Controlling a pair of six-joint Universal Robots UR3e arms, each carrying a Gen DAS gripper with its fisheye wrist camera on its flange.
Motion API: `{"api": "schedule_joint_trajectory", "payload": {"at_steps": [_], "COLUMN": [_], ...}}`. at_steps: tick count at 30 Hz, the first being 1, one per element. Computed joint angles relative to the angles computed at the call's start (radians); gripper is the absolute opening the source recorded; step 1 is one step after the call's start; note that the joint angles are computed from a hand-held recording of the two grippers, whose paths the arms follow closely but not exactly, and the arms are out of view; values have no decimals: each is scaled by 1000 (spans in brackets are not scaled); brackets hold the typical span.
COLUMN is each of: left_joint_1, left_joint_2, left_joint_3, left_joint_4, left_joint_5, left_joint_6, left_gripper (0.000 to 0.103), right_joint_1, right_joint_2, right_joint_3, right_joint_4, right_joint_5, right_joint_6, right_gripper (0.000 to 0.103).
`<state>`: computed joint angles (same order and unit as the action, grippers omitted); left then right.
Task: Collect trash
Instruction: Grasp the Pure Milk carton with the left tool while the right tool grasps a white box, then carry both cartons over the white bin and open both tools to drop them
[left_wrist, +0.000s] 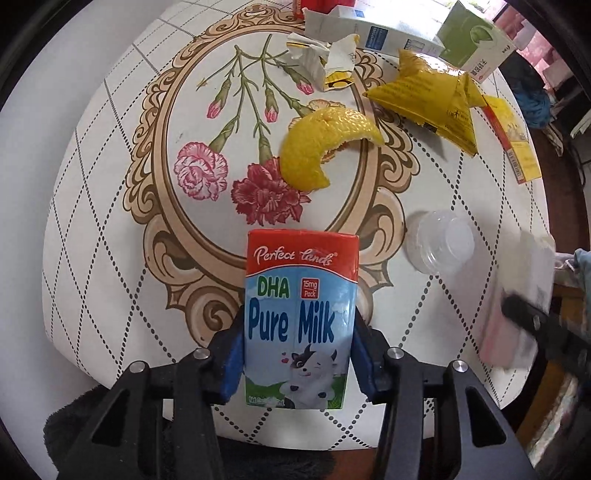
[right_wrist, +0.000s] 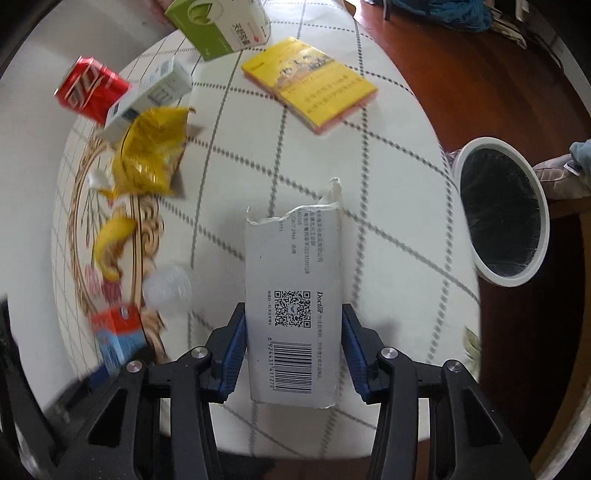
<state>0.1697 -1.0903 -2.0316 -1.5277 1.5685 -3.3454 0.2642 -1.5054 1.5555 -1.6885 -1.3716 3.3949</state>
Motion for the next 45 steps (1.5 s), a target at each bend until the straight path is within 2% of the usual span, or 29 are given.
{"api": "schedule_joint_trajectory", "payload": {"at_steps": [5,11,15,21,24,27,30,33,36,38,41,45], "left_joint_1": [-72,-144,-116,-99,-132,-224,-360,-513,-616,-664,-683,-681], "left_joint_2": [-11,-64,-32,8,23,24,-42,-175,-342,-487,-666,-962], "left_joint_3": [-7,8,-16,-30,5,123,283,483,688,834,977,1252], "left_joint_4": [33,83,92,71,35,-33,-68,-69,-41,-3,47,28], "left_joint_5": [33,49,42,51,69,93,114,118,92,23,-77,-213], "left_joint_6": [-60,-120,-92,-74,-96,-157,-242,-339,-382,-389,-365,-342], "left_gripper": [49,46,46,45,44,44,44,44,44,44,45,45], "right_joint_1": [-5,32,72,52,4,-57,-166,-357,-648,-853,-1034,-1122], "right_joint_2": [-68,-82,-66,-99,-157,-249,-381,-524,-624,-656,-630,-544], "right_joint_3": [58,114,106,141,199,233,249,218,137,76,47,98], "right_joint_4": [48,-44,-59,-71,-75,-56,14,166,385,524,558,404], "right_joint_5": [-37,-80,-95,-79,-46,-17,29,92,173,201,194,144], "right_joint_6": [-75,-43,-13,-20,-44,-89,-175,-321,-565,-744,-894,-933], "right_gripper": [51,52,50,48,48,48,48,48,48,48,48,48]}}
